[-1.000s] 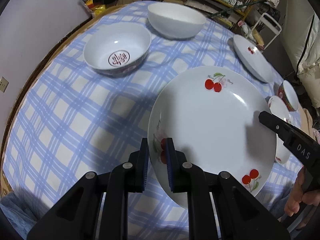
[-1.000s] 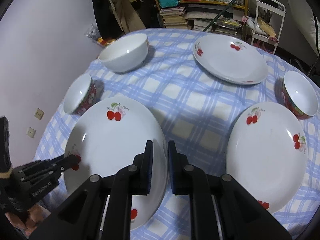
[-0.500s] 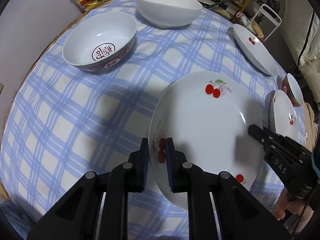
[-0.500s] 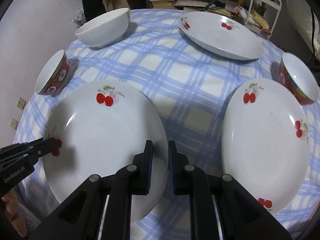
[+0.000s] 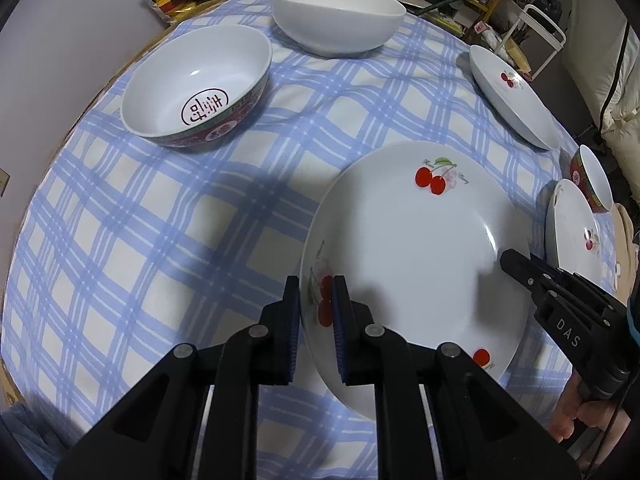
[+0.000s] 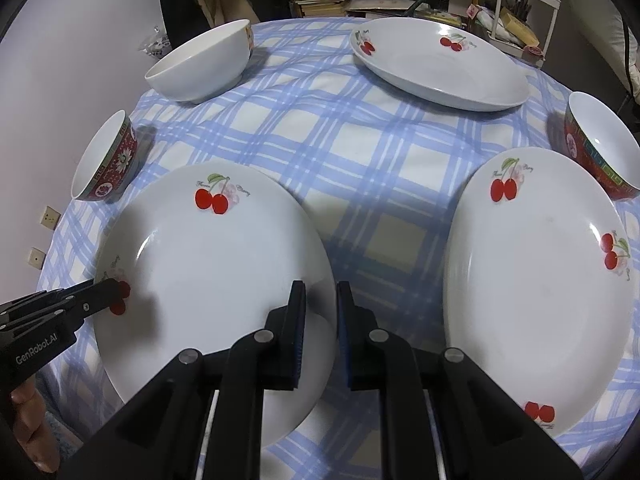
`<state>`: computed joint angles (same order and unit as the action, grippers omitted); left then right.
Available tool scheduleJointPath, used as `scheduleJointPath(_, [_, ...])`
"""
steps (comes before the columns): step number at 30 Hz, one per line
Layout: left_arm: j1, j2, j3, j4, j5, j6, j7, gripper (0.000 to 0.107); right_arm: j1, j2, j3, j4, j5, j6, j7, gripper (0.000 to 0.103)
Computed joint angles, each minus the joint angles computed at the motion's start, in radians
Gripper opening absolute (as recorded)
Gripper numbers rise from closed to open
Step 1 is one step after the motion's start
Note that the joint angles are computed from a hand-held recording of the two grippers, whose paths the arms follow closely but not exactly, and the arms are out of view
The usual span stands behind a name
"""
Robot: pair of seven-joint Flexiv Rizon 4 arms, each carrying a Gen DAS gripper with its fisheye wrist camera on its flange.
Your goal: Organize plates and bowls
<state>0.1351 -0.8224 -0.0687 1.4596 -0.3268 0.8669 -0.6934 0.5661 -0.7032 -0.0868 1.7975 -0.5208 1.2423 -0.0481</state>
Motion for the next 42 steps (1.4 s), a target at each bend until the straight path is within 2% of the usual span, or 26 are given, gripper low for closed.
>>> scheduleJointPath(11, [0.005,0.008,-0.005,0.016,-0.006,0.013,0.01,0.014,0.005,0.002,-0.002,0.006,-0.002,-0.001,-0.002,0.017])
scheduleJointPath(15, [0.015,0.031,-0.02,0.056,-0.022,0.077,0.033,0.014,0.007,0.008,-0.011,0.023,0.001,0.041,0.013,0.017])
scheduleJointPath(24, [0.031,0.098,-0.079,0.163,-0.089,0.273,0.089,0.015,0.042,0.087,-0.082,0.082,-0.077,0.024,0.091,0.017])
scheduleJointPath(31, [0.015,0.145,-0.113,0.232,-0.103,0.345,0.131,0.017,-0.019,0.165,-0.039,0.137,-0.114,-0.001,0.103,0.018])
scheduleJointPath(34, [-0.008,0.157,-0.104,0.234,-0.095,0.32,0.125,0.017,-0.035,0.219,-0.038,0.18,-0.158,-0.023,0.128,0.02])
scheduleJointPath(36, [-0.018,0.167,-0.103,0.238,-0.098,0.306,0.116,0.017,-0.05,0.26,-0.034,0.212,-0.194,-0.047,0.16,0.027])
scheduleJointPath(38, [-0.024,0.178,-0.111,0.25,-0.106,0.307,0.119,0.019,-0.071,0.299,-0.022,0.24,-0.226,-0.076,0.185,0.043])
scheduleJointPath(39, [-0.03,0.183,-0.112,0.253,-0.106,0.306,0.12,0.02,-0.081,0.322,-0.017,0.258,-0.245,-0.093,0.199,0.047])
scheduleJointPath(41, [-0.044,0.19,-0.11,0.258,-0.103,0.308,0.12,0.022,-0.105,0.353,0.004,0.276,-0.261,-0.137,0.205,0.065])
scheduleJointPath(42, [-0.053,0.194,-0.109,0.261,-0.099,0.309,0.119,0.025,-0.116,0.368,0.016,0.284,-0.264,-0.164,0.208,0.068])
